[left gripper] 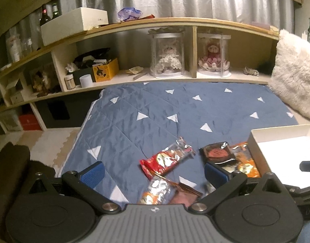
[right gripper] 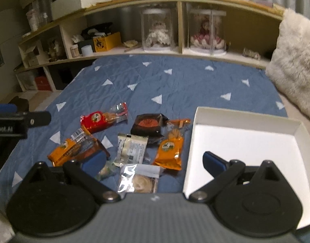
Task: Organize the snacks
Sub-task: 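Grasp the orange bar pack with the left tool while the right tool grasps the round cake pack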
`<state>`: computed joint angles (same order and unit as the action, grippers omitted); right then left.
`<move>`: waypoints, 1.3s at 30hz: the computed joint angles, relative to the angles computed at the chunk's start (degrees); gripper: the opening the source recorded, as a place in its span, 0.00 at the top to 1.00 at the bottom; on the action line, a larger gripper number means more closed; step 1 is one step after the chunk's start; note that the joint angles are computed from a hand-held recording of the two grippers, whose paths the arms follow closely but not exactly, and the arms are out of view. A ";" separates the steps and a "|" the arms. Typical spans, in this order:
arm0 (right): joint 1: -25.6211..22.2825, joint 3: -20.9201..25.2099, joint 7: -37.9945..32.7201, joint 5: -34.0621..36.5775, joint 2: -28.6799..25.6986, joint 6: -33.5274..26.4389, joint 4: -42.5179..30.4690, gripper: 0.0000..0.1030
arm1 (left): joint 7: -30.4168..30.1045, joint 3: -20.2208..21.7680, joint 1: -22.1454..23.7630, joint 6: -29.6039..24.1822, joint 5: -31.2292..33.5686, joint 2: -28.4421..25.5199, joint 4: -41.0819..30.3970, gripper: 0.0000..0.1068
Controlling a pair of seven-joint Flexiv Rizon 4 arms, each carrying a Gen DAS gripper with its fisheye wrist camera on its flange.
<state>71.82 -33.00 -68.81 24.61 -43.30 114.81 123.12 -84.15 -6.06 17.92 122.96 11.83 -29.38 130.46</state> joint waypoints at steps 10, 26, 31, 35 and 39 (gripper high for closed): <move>-12.38 10.12 9.97 -8.90 1.55 -8.84 -5.53 0.01 | 10.50 0.73 -1.83 -10.49 -2.66 -5.62 -8.87 0.04; -25.06 21.79 22.27 -22.86 0.50 -13.61 -8.20 0.23 | 28.71 -3.15 0.02 -24.38 -11.72 -9.67 -12.63 0.04; -22.83 19.53 23.87 -25.04 -0.60 -13.70 -8.49 0.23 | 32.52 -5.89 2.28 -24.94 -13.11 -10.17 -12.00 0.04; -20.79 17.55 23.92 -26.36 -0.85 -14.47 -8.09 0.23 | 34.91 -4.61 0.86 -26.22 -13.83 -9.79 -12.18 0.04; -16.92 13.47 25.22 -27.25 -1.78 -16.24 -7.97 0.27 | 36.27 -3.61 -0.18 -28.36 -15.90 -9.23 -12.26 0.04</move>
